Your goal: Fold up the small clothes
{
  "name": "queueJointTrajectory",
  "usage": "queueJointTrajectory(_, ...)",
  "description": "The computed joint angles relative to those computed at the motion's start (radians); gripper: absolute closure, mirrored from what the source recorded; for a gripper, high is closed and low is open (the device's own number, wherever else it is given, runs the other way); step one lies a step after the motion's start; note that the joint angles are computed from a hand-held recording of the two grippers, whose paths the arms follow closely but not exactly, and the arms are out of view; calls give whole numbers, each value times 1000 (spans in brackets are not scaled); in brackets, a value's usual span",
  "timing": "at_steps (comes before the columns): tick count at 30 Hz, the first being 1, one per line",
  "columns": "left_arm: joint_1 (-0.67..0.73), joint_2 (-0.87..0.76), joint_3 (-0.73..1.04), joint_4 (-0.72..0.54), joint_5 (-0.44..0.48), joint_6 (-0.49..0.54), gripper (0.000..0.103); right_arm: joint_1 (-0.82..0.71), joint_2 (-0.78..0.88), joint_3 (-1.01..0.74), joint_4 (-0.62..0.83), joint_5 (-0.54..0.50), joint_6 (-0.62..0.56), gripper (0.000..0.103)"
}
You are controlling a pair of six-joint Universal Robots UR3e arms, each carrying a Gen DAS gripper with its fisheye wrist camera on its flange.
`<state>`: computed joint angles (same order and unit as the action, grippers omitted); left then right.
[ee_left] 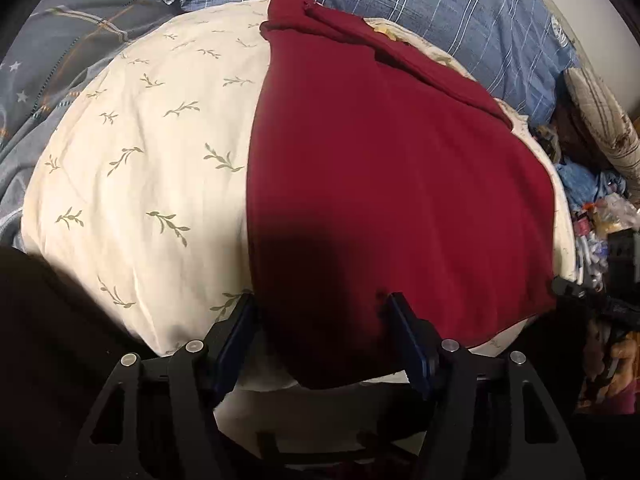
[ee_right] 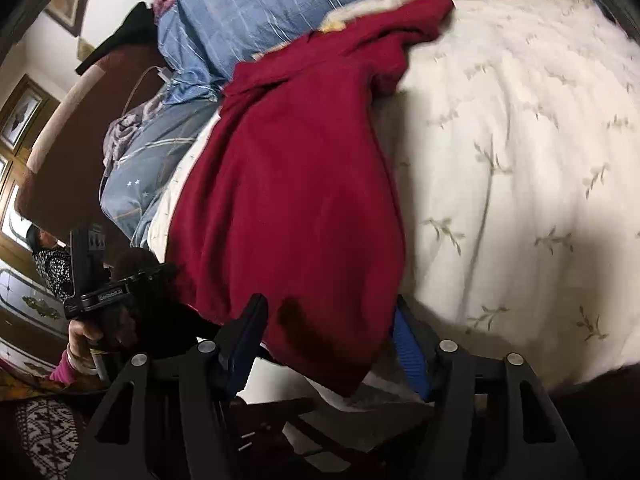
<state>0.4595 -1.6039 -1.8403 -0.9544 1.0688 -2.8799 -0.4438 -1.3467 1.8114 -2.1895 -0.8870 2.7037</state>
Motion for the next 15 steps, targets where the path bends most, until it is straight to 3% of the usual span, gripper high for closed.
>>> queueJointTrajectory(3,-6,-27,1,33,6,4,37,-5,10,9,-8,9,8,42)
queueJointTrajectory(5,-3,-33,-18,78,-18,-23,26,4,13,10,-28,6,17,42)
queueJointTrajectory(6,-21,-40,-27,107,-14,-48,24,5,10,13,-36,1,16,47)
queueJointTrajectory(7,-35,-42,-32,127,4,-54,24,13,7,17,-53,-18,20,62)
queueJointTrajectory(8,-54,-45,-31,144,33,-46,28,19,-1,20,-71,-45,20,72)
queueJointTrajectory(9,-68,-41,-37,161,59,-41,33,15,-4,25,-73,-43,15,92)
queueJointTrajectory(11,-71,-32,-39,176,99,-37,80,-16,-32,50,-46,15,-14,93)
queueJointTrajectory(12,-54,-29,-30,150,65,-34,91,-18,-48,64,-44,26,-28,93)
queueJointTrajectory(15,3,-15,15,40,-33,-5,96,-16,-89,73,3,53,-65,94)
